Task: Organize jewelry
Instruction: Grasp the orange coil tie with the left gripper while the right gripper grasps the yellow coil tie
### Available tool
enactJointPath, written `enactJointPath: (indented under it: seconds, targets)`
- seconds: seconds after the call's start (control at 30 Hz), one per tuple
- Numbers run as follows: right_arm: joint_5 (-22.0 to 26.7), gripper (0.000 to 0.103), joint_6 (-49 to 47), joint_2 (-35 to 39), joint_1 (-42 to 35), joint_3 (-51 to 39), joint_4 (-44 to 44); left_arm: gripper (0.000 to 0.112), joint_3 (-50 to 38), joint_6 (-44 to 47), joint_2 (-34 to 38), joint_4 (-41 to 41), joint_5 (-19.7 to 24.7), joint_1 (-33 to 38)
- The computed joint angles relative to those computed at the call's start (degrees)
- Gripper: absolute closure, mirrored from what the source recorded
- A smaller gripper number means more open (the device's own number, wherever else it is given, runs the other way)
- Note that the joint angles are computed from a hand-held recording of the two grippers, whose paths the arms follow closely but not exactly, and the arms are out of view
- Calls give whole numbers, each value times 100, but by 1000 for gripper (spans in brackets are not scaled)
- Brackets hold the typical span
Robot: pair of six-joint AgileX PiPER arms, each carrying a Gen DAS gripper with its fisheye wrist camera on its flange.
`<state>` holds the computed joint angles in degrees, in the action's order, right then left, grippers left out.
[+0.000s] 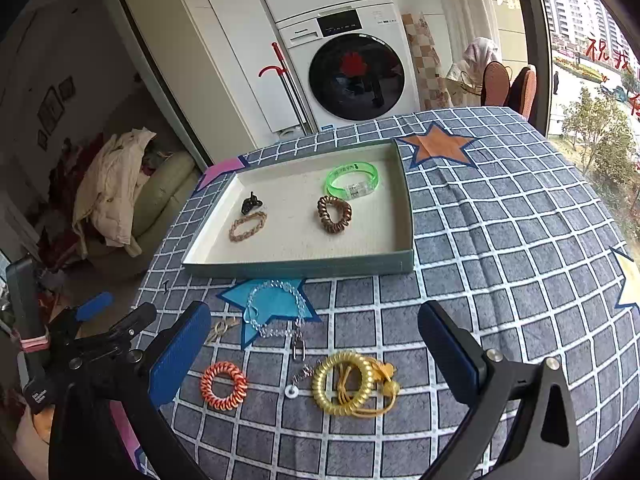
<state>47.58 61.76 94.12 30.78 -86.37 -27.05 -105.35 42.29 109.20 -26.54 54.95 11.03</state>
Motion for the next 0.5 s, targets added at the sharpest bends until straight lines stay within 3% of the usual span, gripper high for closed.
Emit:
enactJointPath:
  seconds: [0.2,0.3,0.5]
  targets:
    - [317,0,681,-343,481,623,-508,9,1121,394,-562,-183,-204,227]
    - [252,0,826,-486,506,987,-384,9,1256,555,-565,-255,119,298]
    - [336,0,1065,-524,568,1370,-341,9,1758,464,-766,-102,-117,174]
